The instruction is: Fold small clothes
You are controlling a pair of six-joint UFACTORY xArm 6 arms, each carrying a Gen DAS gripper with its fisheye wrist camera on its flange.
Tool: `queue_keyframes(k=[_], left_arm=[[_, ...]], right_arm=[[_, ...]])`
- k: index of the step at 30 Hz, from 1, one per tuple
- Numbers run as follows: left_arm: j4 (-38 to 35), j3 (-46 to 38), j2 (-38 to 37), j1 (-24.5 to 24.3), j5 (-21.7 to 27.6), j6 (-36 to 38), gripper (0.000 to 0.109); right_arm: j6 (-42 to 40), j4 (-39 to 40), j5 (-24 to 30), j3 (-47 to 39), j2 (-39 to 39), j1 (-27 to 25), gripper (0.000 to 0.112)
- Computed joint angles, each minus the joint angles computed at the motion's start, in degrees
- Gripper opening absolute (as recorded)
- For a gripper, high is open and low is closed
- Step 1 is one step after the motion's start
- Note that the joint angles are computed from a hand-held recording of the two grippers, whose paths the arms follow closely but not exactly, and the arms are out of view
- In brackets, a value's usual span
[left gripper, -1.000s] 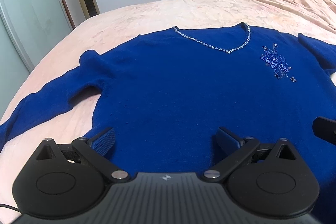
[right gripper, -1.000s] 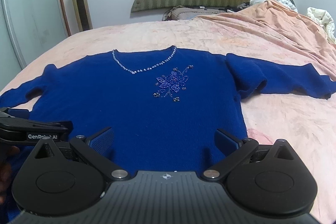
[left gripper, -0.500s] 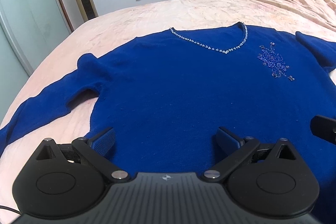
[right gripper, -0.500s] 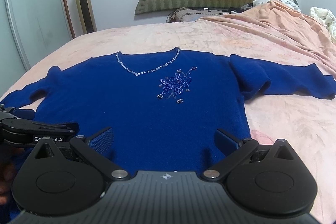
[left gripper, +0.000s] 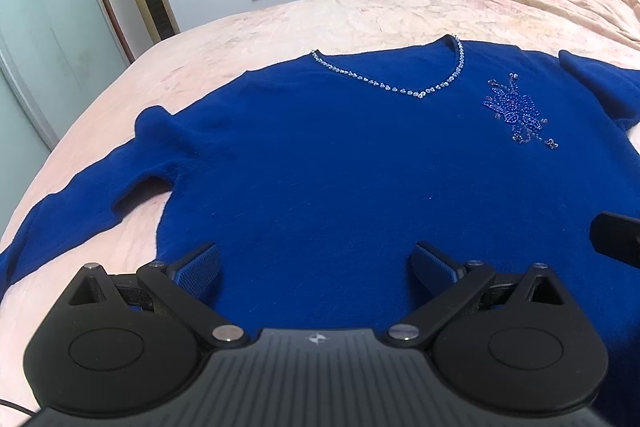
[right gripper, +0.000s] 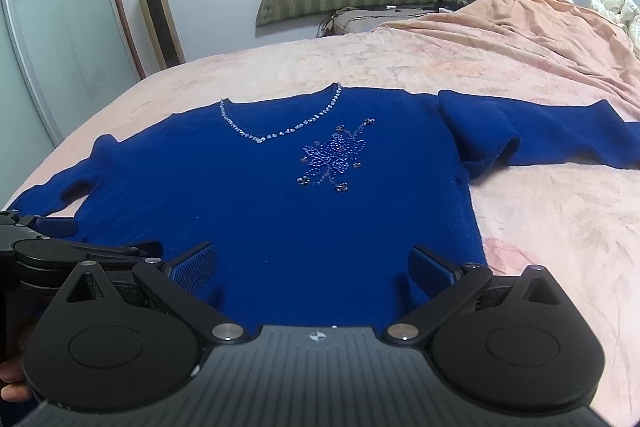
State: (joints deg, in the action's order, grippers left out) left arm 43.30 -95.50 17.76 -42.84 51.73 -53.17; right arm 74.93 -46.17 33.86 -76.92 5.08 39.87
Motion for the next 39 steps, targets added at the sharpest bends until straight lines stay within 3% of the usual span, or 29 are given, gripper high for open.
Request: queue_keyframes(k=[9, 15, 18, 21, 24, 27, 31, 34, 36, 37, 38, 39], left_arm=[[-2.3, -3.7, 3.1, 0.7, -5.9, 0.3, 0.103], [-5.4, -5.7, 5.2, 0.3, -6.8, 5.1, 0.103], [-5.2, -6.8, 6.1, 0.1, -6.5, 6.0, 0.103], [-6.1, -8.1, 7.1, 0.0, -6.2, 7.3, 0.103], [-5.9, -9.2, 7.8, -0.3, -6.2, 8.6, 0.103], [-4.9, -10.0, 8.5, -0.6, -6.0, 9.1, 0.103], [-5.6, -11.3, 9.3, -0.8, -4.8, 9.8, 0.103], [-5.6, -11.3, 9.2, -0.9, -4.4, 9.6, 0.103], [-5.3, -11.3, 9.1, -0.9, -4.2, 9.6, 0.103], [-5.1, -11.5, 9.2, -1.0, -4.0, 9.6, 0.103], [-5.0, -11.5, 9.1, -1.0, -3.9, 9.6, 0.103], [-4.8, -11.4, 9.1, -1.0, -3.8, 9.5, 0.103]], right_arm=[[6.6, -4.8, -4.5, 5.2, -3.7, -3.9, 0.103], [7.1, -5.4, 1.5, 9.4, -8.9, -9.1, 0.103], [13.6, -7.9, 2.1, 14.5, -13.6, -14.9, 0.103], [24.9, -12.3, -4.5, 20.7, -18.1, -24.0, 0.102], [34.0, -15.1, -5.8, 22.6, -18.2, -31.0, 0.097], [40.6, -17.6, -14.5, 23.1, -15.5, -38.4, 0.096], [49.1, -27.3, -20.3, 18.1, -9.5, -41.9, 0.095], [53.2, -31.3, -22.3, 14.0, -5.4, -43.5, 0.087], [49.8, -27.9, -22.5, 12.7, -4.0, -44.0, 0.056], [47.1, -24.9, -22.9, 13.3, -4.4, -44.3, 0.046], [45.5, -22.8, -23.3, 13.8, -4.5, -44.6, 0.017], [43.0, -19.7, -24.9, 14.9, -4.8, -45.0, 0.01]])
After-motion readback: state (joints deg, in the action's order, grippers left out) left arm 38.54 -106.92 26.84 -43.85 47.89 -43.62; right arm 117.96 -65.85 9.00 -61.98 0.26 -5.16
